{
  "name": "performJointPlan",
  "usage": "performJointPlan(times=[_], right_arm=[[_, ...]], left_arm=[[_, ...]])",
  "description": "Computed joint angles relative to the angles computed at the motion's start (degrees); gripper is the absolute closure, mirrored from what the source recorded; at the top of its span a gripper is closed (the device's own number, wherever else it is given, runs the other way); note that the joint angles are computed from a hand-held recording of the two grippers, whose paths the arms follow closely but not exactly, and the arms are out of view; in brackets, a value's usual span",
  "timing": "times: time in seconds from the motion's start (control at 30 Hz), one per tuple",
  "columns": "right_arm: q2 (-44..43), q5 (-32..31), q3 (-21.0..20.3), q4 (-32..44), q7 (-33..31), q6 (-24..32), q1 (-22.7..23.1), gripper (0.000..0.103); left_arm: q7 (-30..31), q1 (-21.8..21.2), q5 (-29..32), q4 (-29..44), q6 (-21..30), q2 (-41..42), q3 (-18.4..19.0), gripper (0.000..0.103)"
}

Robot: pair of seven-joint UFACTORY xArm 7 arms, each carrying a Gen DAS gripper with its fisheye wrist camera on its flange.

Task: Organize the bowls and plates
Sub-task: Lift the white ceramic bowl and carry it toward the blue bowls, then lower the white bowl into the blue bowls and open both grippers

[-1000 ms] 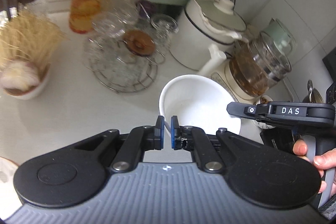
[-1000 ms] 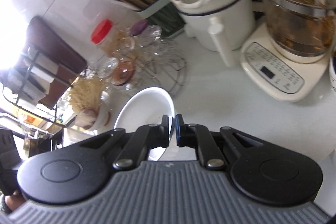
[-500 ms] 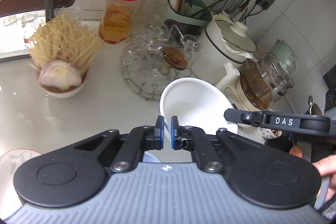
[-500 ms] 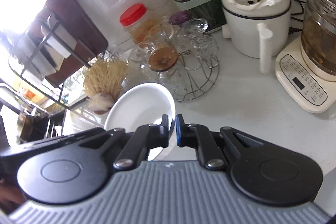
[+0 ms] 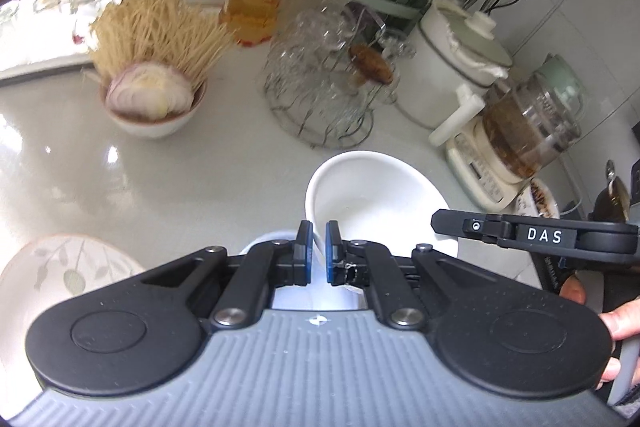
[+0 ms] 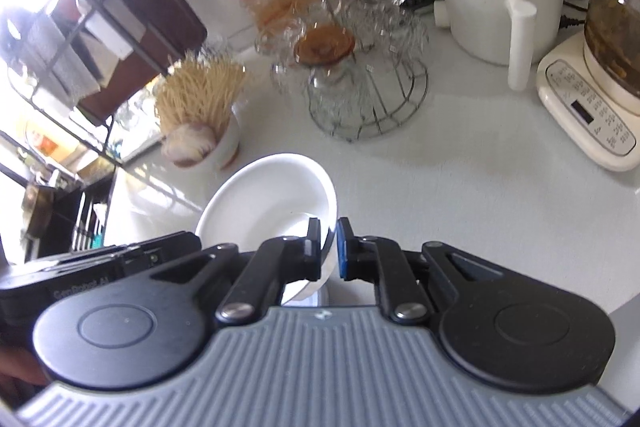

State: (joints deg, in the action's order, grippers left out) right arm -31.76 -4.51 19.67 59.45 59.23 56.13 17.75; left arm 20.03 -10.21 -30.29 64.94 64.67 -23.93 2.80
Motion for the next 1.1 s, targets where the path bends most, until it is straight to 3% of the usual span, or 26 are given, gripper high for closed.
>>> performJointPlan(times=[0.47, 1.1], right_arm=[[2.9, 1.7, -0.1, -0.6, -2.2, -0.4, 2.8, 0.091], [7.8, 5.8, -2.3, -0.4, -5.2, -2.4, 5.7, 0.091]], left_arm=[[-3.3, 1.8, 4.1, -5.5, 0.0, -3.5, -0.2, 0.096], [-6.2, 2.7, 8.5, -6.1, 1.8, -1.9, -0.5, 0.096]])
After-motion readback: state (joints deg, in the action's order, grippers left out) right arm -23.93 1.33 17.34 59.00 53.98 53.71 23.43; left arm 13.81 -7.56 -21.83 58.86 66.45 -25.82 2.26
